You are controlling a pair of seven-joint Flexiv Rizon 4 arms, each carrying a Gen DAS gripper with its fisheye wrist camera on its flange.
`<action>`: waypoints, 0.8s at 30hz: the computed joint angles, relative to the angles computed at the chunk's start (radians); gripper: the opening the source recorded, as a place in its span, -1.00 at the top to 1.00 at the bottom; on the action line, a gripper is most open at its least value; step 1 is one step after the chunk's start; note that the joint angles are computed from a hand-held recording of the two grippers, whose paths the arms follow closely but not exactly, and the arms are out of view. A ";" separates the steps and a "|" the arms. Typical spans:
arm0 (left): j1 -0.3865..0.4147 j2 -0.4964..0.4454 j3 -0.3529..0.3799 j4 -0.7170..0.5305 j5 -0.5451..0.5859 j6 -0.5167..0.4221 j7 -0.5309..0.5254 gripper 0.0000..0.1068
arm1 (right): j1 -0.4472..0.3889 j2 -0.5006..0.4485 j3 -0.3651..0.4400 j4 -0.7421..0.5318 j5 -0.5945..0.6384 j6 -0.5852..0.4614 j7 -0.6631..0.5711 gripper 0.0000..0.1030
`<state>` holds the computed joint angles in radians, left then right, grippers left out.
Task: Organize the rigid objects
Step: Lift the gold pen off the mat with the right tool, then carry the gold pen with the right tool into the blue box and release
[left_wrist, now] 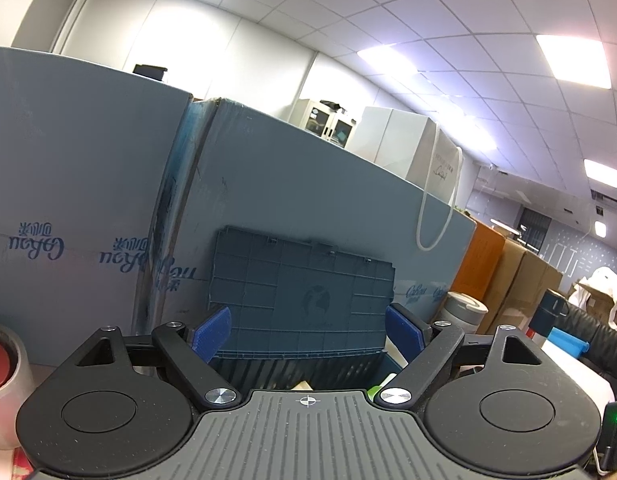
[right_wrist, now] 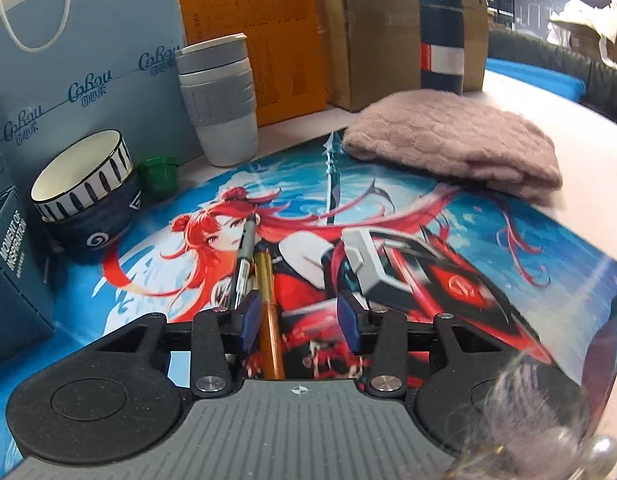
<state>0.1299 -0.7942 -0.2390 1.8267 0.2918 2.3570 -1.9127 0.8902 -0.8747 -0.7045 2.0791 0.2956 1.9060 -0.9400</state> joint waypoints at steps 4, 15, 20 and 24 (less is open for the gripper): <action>0.001 -0.002 -0.002 -0.003 0.003 -0.008 -0.001 -0.62 | 0.047 -0.066 -0.080 -0.032 -0.046 -0.089 -0.002 0.34; 0.005 -0.004 -0.004 -0.002 -0.001 -0.009 -0.006 -0.62 | 0.013 -0.005 -0.011 -0.020 -0.019 0.065 -0.037 0.80; 0.013 -0.003 -0.008 -0.001 0.007 -0.020 -0.011 -0.62 | 0.068 0.069 0.018 0.045 0.082 0.218 -0.116 0.80; 0.013 -0.001 -0.006 0.000 -0.004 -0.038 -0.006 -0.72 | 0.095 0.119 0.045 0.064 0.121 0.341 -0.194 0.79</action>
<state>0.1427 -0.7952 -0.2454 1.8272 0.2878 2.3187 -1.9187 0.9851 -0.7554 -0.6596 2.1433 0.4165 2.2474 -1.1344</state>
